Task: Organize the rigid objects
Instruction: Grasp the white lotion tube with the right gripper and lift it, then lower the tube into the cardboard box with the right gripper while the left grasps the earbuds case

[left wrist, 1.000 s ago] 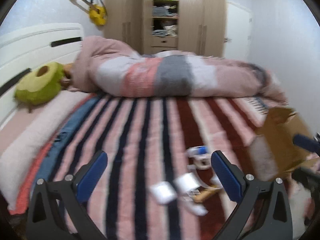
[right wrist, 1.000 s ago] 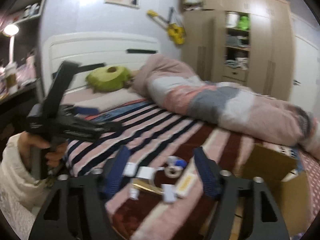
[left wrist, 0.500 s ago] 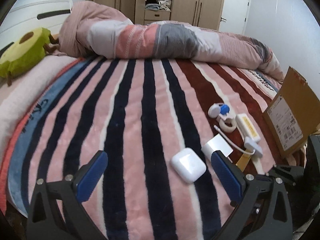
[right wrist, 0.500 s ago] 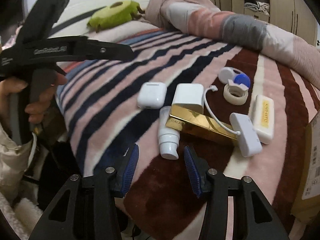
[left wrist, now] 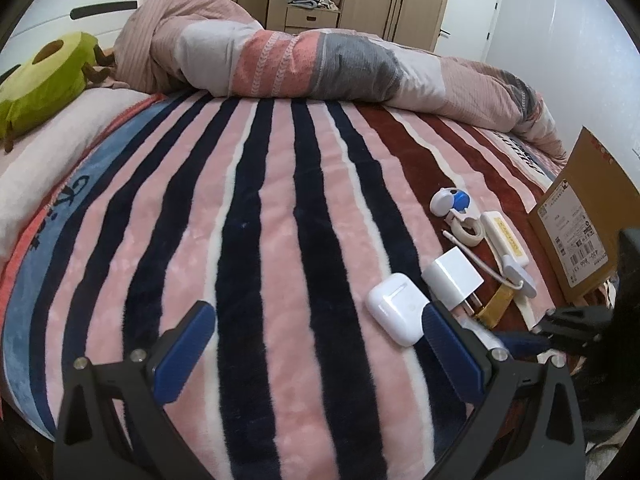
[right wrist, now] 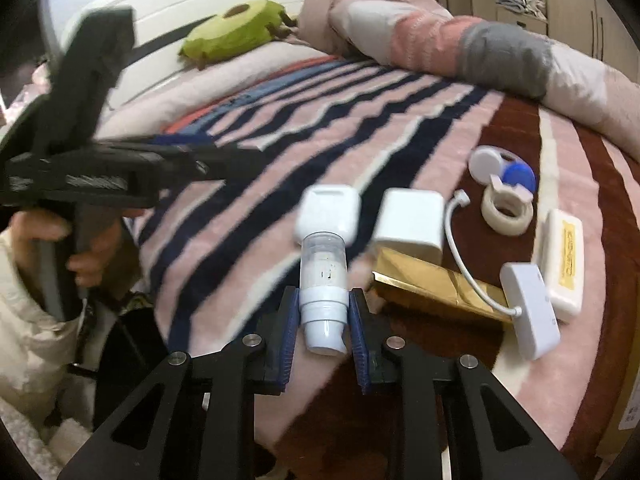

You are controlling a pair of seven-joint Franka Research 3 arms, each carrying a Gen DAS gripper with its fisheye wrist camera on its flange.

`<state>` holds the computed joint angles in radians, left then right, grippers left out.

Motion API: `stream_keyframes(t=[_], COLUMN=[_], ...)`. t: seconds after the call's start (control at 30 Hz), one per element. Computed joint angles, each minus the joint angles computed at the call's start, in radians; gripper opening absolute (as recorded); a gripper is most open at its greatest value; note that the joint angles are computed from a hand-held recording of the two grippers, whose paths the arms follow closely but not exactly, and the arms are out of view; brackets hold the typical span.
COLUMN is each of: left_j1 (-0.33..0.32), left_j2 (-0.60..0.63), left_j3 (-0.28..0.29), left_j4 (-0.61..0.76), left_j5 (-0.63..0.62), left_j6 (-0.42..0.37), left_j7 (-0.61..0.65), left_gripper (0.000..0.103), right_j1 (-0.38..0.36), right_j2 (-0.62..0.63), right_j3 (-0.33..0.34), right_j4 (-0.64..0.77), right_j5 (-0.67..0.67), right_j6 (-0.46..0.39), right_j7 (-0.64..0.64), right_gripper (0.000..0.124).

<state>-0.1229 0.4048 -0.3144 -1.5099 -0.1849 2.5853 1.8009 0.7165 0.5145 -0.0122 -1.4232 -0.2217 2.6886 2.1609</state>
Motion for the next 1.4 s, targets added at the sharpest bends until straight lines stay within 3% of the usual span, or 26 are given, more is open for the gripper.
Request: stream_keyframes(t=[0.13,0.23,0.37,0.47,0.53,0.63,0.83,1.0,1.07,1.13,1.23,1.4], left_j1=[0.031,0.011,-0.022,-0.037,-0.06,-0.091,-0.112,-0.116,-0.113,-0.107,-0.09,-0.07], left_j2=[0.009,0.027,0.078,0.115,0.14,0.151,0.17,0.166,0.158,0.153,0.119,0.06], left_j3=[-0.044,-0.043,-0.034,-0.034,-0.02,0.003,0.006,0.009,0.007,0.001,-0.008,-0.012], left_j4=[0.006,0.032,0.095,0.139,0.17,0.174,0.193,0.184,0.176,0.175,0.14,0.108], left_j5=[-0.071,-0.067,-0.036,-0.029,0.0,0.05,0.098,0.121,0.123,0.121,0.11,0.09], left_j6=[-0.015,-0.036,-0.089,-0.134,-0.161,-0.147,-0.135,-0.117,-0.11,-0.112,-0.09,-0.052], left_j7=[0.096,0.122,0.122,0.123,0.101,0.055,0.014,-0.025,-0.034,-0.03,-0.014,0.005], left_gripper=[0.102,0.102,0.093,0.081,0.076,0.074,0.056,0.056,0.056,0.056,0.056,0.056], right_j1=[0.021,0.072,0.13,0.138,0.123,0.076,-0.024,-0.081,-0.102,-0.126,-0.159,-0.206], right_j2=[-0.073,-0.171,-0.351,-0.444,-0.497,-0.536,-0.547,-0.589,-0.602,-0.62,-0.64,-0.569], right_j3=[-0.042,-0.12,-0.187,-0.167,-0.143,-0.119,-0.081,-0.015,0.013,0.033,0.066,0.125], right_j4=[-0.037,-0.073,-0.155,-0.186,-0.222,-0.273,-0.34,-0.399,-0.411,-0.436,-0.475,-0.416], right_j5=[-0.052,-0.217,-0.492,-0.642,-0.664,-0.62,-0.497,-0.518,-0.528,-0.527,-0.564,-0.576], right_j6=[0.052,0.015,-0.138,-0.352,-0.481,-0.553,-0.559,-0.586,-0.591,-0.537,-0.372,-0.164], right_j7=[0.061,0.194,0.457,0.549,0.58,0.608,0.584,0.626,0.647,0.666,0.688,0.627], right_gripper=[0.02,0.02,0.02,0.02,0.02,0.02,0.02,0.021,0.026,0.027,0.027,0.027])
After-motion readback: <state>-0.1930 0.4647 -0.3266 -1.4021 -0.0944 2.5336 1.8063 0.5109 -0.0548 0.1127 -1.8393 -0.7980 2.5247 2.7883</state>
